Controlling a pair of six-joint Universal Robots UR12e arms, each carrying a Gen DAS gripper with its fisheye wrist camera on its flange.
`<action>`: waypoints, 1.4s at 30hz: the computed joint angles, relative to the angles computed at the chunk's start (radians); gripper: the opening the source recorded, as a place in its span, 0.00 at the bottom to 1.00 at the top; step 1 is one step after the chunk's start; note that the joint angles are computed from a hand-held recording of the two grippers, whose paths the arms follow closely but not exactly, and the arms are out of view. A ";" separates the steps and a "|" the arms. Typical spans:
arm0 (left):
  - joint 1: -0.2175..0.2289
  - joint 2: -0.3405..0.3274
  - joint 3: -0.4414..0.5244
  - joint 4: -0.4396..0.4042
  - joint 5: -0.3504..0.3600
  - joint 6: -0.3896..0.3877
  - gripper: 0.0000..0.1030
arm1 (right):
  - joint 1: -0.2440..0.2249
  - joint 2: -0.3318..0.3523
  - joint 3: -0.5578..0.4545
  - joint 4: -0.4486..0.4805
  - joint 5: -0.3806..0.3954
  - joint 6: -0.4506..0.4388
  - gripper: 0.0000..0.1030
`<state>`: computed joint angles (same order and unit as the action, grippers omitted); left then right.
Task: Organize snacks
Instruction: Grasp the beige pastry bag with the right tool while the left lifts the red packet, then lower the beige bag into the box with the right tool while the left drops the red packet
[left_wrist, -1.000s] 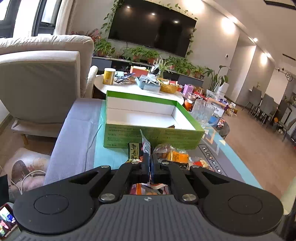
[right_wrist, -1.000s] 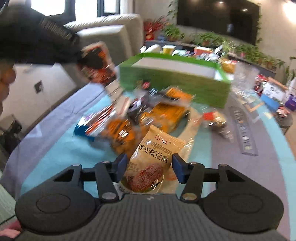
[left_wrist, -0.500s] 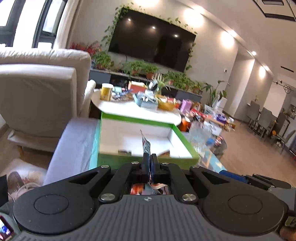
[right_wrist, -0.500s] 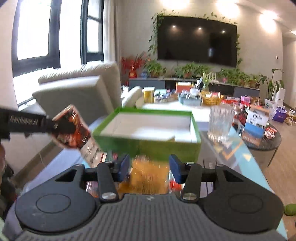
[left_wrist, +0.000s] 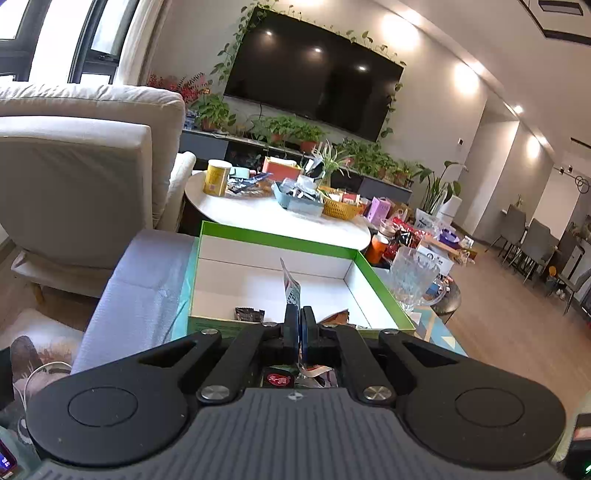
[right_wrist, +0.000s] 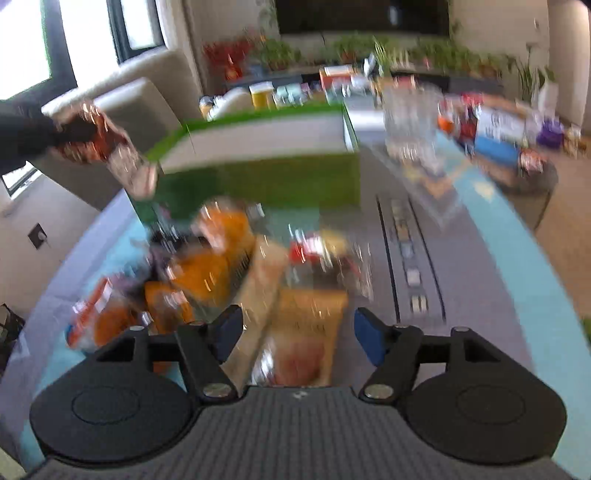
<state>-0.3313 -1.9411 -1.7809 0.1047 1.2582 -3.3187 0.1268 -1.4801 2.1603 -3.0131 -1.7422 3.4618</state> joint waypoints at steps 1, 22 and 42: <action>-0.002 0.000 0.001 -0.002 -0.001 0.004 0.02 | -0.004 -0.002 0.000 0.024 0.018 0.004 0.64; -0.021 -0.022 0.055 0.028 0.042 0.011 0.02 | -0.022 -0.020 -0.005 -0.183 -0.005 -0.078 0.46; -0.023 -0.199 0.294 -0.131 0.143 -0.014 0.02 | -0.090 0.200 -0.255 -0.240 0.064 -0.108 0.46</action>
